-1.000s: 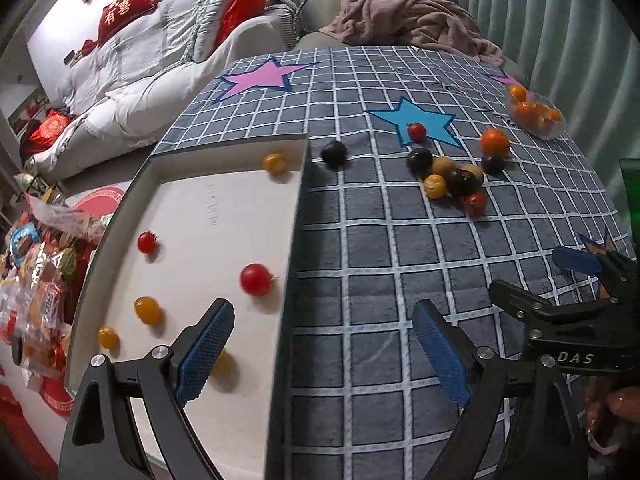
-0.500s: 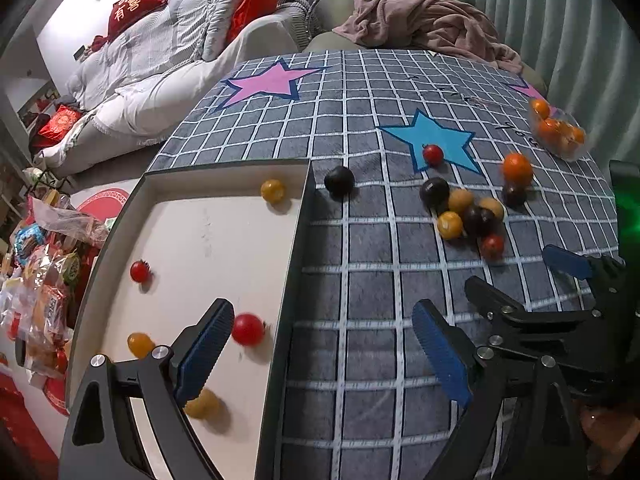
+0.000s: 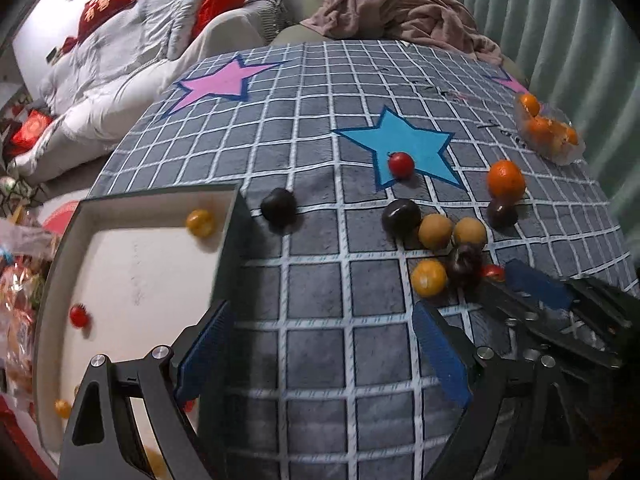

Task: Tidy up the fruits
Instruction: 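Move both open tools back over the fruits on the tablecloth, then grasp a yellow cherry tomato with the left tool while the right tool grasps a red cherry tomato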

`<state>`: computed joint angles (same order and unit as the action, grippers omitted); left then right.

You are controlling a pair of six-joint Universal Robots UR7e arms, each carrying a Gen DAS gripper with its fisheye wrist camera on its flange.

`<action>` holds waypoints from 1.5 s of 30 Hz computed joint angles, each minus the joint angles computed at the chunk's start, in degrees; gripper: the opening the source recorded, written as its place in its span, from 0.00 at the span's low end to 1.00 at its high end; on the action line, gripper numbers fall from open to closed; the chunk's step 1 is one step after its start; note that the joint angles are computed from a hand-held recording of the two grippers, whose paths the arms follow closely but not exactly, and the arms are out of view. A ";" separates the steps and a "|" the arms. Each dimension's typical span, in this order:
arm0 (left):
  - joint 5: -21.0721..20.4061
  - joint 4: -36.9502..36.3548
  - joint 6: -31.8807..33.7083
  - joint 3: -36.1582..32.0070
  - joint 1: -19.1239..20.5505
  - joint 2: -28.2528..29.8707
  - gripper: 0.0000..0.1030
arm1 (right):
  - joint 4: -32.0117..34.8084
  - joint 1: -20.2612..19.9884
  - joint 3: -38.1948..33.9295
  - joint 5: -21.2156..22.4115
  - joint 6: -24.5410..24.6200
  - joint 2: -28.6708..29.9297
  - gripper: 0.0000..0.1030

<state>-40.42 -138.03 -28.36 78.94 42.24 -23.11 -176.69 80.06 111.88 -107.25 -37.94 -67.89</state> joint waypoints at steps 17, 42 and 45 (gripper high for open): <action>-2.31 -4.50 9.74 -2.43 -0.62 3.64 0.89 | 3.15 -3.45 0.83 3.84 1.24 -4.16 0.39; -5.12 -7.23 19.85 -7.18 0.06 7.27 0.49 | 14.81 -5.58 -2.44 8.08 -3.97 -5.68 0.47; -5.45 -7.64 20.28 -6.55 0.02 7.01 0.49 | 13.09 -4.39 -2.30 5.99 -7.74 -4.54 0.47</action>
<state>-45.87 -145.66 -8.08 72.39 42.26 -16.10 -163.59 75.67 109.57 -101.26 -45.68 -72.43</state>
